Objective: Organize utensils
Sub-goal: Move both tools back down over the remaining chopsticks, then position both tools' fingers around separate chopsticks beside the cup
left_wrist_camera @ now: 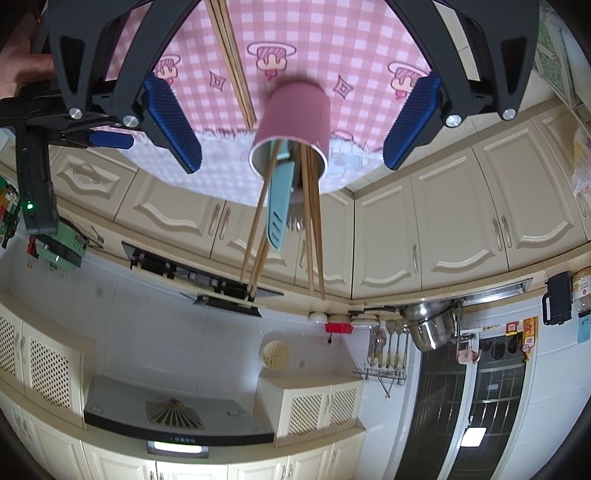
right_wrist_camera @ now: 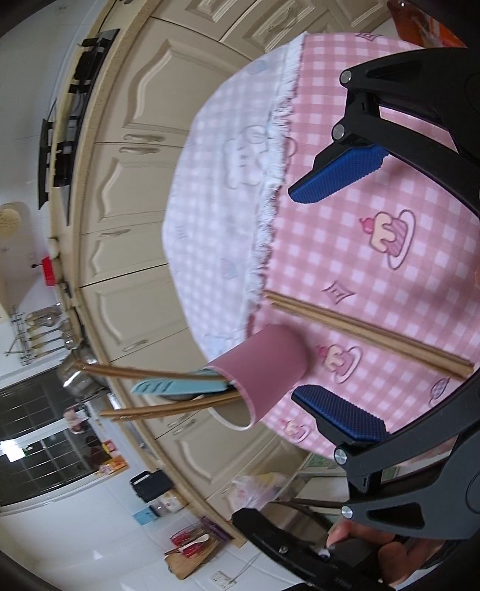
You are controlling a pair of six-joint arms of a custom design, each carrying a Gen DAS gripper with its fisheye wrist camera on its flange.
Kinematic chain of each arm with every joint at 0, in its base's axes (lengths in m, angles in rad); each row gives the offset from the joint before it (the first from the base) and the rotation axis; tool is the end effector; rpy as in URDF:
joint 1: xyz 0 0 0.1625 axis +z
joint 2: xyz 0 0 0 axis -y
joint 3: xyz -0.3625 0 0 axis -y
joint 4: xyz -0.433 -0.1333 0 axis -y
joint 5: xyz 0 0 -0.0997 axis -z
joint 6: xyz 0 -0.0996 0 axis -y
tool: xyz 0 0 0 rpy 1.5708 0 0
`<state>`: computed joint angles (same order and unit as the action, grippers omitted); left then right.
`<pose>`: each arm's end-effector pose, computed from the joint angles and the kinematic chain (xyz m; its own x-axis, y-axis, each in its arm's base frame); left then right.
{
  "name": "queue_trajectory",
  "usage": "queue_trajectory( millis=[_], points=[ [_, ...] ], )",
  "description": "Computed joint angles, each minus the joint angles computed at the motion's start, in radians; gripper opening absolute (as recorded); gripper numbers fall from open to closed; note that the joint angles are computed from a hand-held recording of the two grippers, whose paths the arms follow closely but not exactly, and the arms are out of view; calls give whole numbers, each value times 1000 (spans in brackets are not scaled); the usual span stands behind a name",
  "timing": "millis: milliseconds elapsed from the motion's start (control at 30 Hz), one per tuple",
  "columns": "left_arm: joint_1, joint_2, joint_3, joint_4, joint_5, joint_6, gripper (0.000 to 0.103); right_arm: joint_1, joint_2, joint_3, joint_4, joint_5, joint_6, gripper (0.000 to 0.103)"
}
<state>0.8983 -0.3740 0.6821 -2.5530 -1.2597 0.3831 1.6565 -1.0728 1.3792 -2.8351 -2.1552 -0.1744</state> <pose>-0.4245 -0.7960 0.1518 -0.6192 0.6399 -0.4551 0.7743 0.4010 -0.4896 0.1389 -0.7020 0.3841 -0.8479 0.2731 0.4545 -0.1994 0.6301 -0.7505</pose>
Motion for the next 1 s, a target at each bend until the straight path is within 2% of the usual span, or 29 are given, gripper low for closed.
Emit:
queue_trajectory(
  millis=[233,700,1000],
  points=[
    [-1,12,9,102,47,1,97,-24,-9,30,70,-43,14,97],
    [21,125,-101,432,137,-36,97,-53,-27,74,135,-72,35,97],
    [22,160,-137,489,163,-42,97,-64,-23,71,153,-69,43,97]
  ],
)
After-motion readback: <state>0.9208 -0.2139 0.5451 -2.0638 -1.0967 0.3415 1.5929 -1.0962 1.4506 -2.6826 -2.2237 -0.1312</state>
